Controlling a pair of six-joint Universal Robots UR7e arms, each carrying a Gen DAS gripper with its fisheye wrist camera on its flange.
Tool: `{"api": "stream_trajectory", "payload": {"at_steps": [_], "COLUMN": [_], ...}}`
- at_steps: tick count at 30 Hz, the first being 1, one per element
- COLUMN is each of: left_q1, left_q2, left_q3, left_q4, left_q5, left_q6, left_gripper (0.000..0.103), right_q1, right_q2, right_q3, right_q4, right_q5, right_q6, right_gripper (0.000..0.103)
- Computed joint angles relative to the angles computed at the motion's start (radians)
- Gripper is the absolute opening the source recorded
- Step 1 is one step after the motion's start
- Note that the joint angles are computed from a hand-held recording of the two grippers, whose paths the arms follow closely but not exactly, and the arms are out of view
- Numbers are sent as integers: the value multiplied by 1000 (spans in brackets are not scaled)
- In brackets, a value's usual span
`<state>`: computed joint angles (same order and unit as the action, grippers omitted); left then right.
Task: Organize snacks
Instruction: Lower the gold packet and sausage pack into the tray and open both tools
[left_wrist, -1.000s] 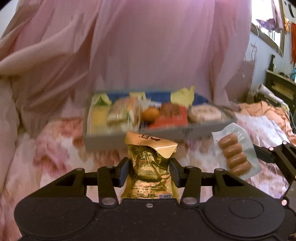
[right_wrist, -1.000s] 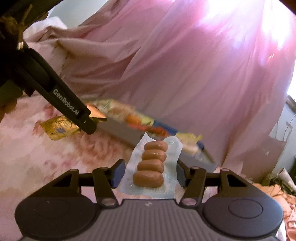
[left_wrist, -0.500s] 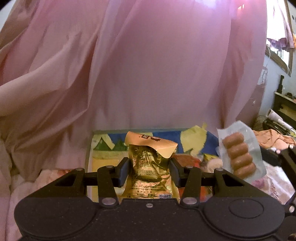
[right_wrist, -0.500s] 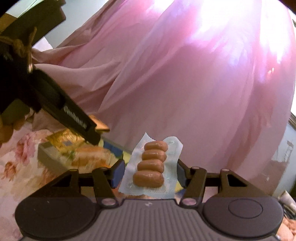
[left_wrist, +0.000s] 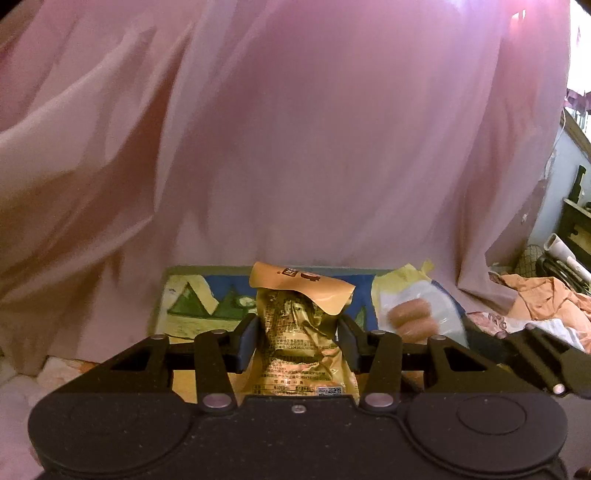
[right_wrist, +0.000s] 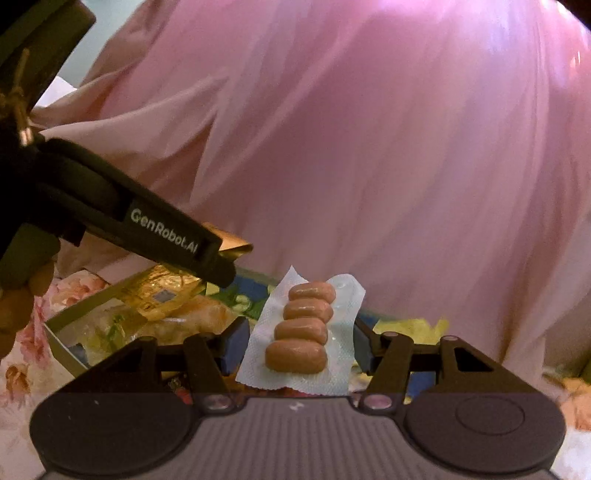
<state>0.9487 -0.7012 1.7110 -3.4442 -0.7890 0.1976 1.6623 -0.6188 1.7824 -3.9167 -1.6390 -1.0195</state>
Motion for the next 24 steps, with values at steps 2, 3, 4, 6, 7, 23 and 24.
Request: {"api": "stream_trajectory", "payload": {"at_steps": [2, 3, 4, 6, 7, 23, 24], "left_q1": [4, 9, 11, 16, 18, 4, 1], "left_q2": [7, 12, 13, 13, 13, -10, -13], "left_q3": [-13, -24, -26, -24, -25, 14, 19], "left_q4": [16, 26, 37, 64, 74, 20, 13], "left_q5": [-2, -5, -8, -13, -10, 1, 6], "left_q6": [6, 10, 6, -15, -26, -88, -88], "left_gripper": [49, 49, 49, 50, 50, 94, 94], "right_q1": [-5, -9, -9, -11, -11, -15, -16], "right_q2": [-1, -3, -3, -4, -3, -39, -45], "right_q3": [5, 9, 6, 4, 3, 40, 48], "right_q4": [9, 13, 22, 30, 26, 7, 0], "right_q5": [-8, -10, -14, -21, -23, 3, 6], "right_q6": [15, 22, 30, 41, 42, 121, 130], "right_gripper": [63, 64, 64, 64, 64, 98, 99]}}
